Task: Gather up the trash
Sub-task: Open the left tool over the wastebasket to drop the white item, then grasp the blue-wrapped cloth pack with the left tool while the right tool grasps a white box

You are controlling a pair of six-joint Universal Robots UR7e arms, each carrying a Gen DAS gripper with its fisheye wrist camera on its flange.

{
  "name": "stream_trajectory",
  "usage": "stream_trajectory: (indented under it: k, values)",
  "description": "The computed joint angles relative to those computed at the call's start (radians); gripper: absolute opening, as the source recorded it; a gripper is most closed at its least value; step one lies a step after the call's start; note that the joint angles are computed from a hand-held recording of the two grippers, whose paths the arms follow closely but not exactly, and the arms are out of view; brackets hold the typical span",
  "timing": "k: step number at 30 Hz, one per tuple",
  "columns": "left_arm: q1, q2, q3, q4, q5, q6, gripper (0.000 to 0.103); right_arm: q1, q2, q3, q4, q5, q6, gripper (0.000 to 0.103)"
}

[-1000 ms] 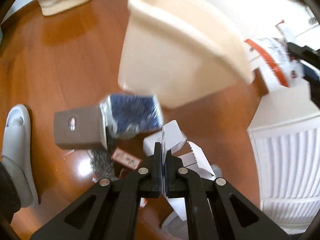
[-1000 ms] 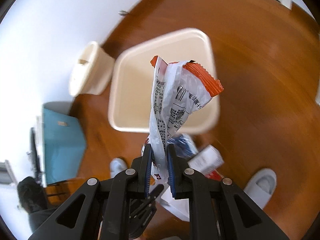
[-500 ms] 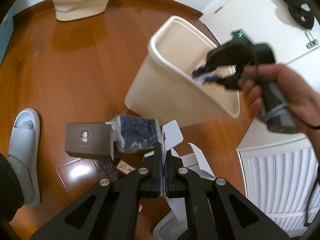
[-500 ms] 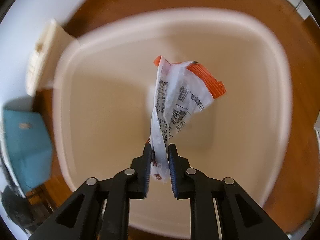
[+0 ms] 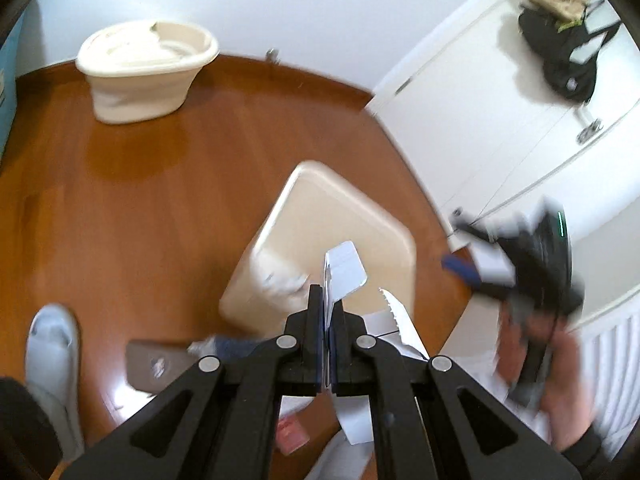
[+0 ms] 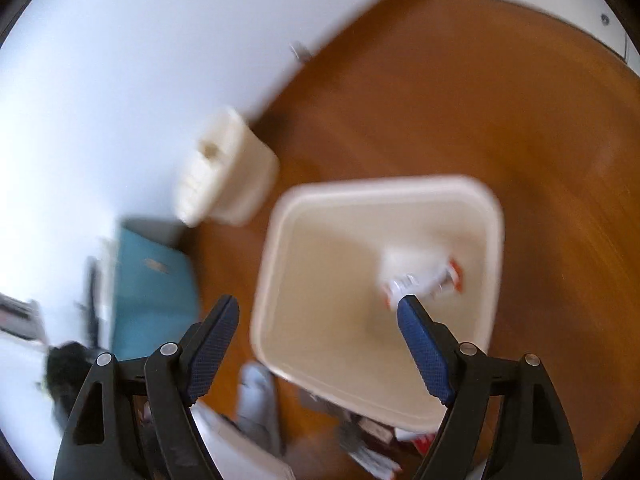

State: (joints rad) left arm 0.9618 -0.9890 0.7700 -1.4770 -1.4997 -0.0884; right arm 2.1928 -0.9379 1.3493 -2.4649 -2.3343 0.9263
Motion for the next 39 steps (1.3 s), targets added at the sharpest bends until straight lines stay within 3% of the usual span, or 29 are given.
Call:
stream_trajectory:
  k: [2,3,5,8,12,14,17,18,19,20,21,22,26,30,33,36,39]
  values:
    - [-0.018,0.059,-0.072,-0.003,-0.012,0.024,0.002,0.050,-0.054,0.125,-0.136,-0.142,0.008,0.091]
    - [-0.037,0.083,-0.086,-0.019,0.012,0.064,0.002,0.074,-0.075,0.183,-0.166,-0.226,0.046,0.091]
    - [-0.063,0.118,-0.082,-0.053,0.063,0.126,0.002,0.094,-0.095,0.276,-0.251,-0.324,0.076,0.091]
    - [-0.084,0.175,-0.050,-0.083,0.134,0.194,0.002,0.111,-0.110,0.411,-0.377,-0.369,0.104,0.091]
    - [-0.092,0.236,0.000,-0.082,0.248,0.209,0.002,0.106,-0.108,0.543,-0.396,-0.370,0.100,0.091]
    - [-0.094,0.264,-0.002,-0.080,0.291,0.198,0.003,0.084,-0.110,0.615,-0.368,-0.310,0.132,0.091]
    - [-0.092,0.270,0.035,-0.088,0.342,0.194,0.008,0.034,-0.097,0.702,-0.389,-0.176,0.089,0.091]
    - [-0.087,0.263,0.050,-0.095,0.332,0.191,0.019,0.028,-0.079,0.706,-0.385,-0.146,0.079,0.091]
    - [-0.084,0.250,0.076,-0.112,0.320,0.189,0.047,0.021,-0.056,0.706,-0.392,-0.114,0.063,0.091]
    - [-0.085,0.235,0.096,-0.125,0.311,0.184,0.068,0.012,-0.028,0.706,-0.431,-0.077,0.032,0.091]
    - [-0.085,0.218,0.118,-0.145,0.300,0.179,0.098,-0.002,-0.008,0.697,-0.475,-0.043,-0.008,0.091]
    - [-0.081,0.207,0.130,-0.168,0.292,0.179,0.102,-0.014,0.013,0.686,-0.512,0.004,-0.054,0.091]
    - [-0.093,0.143,0.181,-0.206,0.262,0.197,0.102,-0.035,0.065,0.655,-0.551,0.079,-0.212,0.091]
    - [-0.113,-0.004,0.338,-0.265,0.284,0.233,0.102,-0.110,0.022,0.774,-0.794,0.261,-0.297,0.091]
    - [-0.115,-0.095,0.437,-0.265,0.317,0.226,0.102,-0.168,0.000,0.830,-0.911,0.341,-0.343,0.091]
    - [-0.107,-0.171,0.527,-0.274,0.345,0.207,0.102,-0.247,-0.005,0.845,-0.942,0.468,-0.399,0.090]
    - [-0.094,-0.209,0.589,-0.229,0.421,0.175,0.102,-0.270,0.009,0.805,-0.832,0.542,-0.429,0.083]
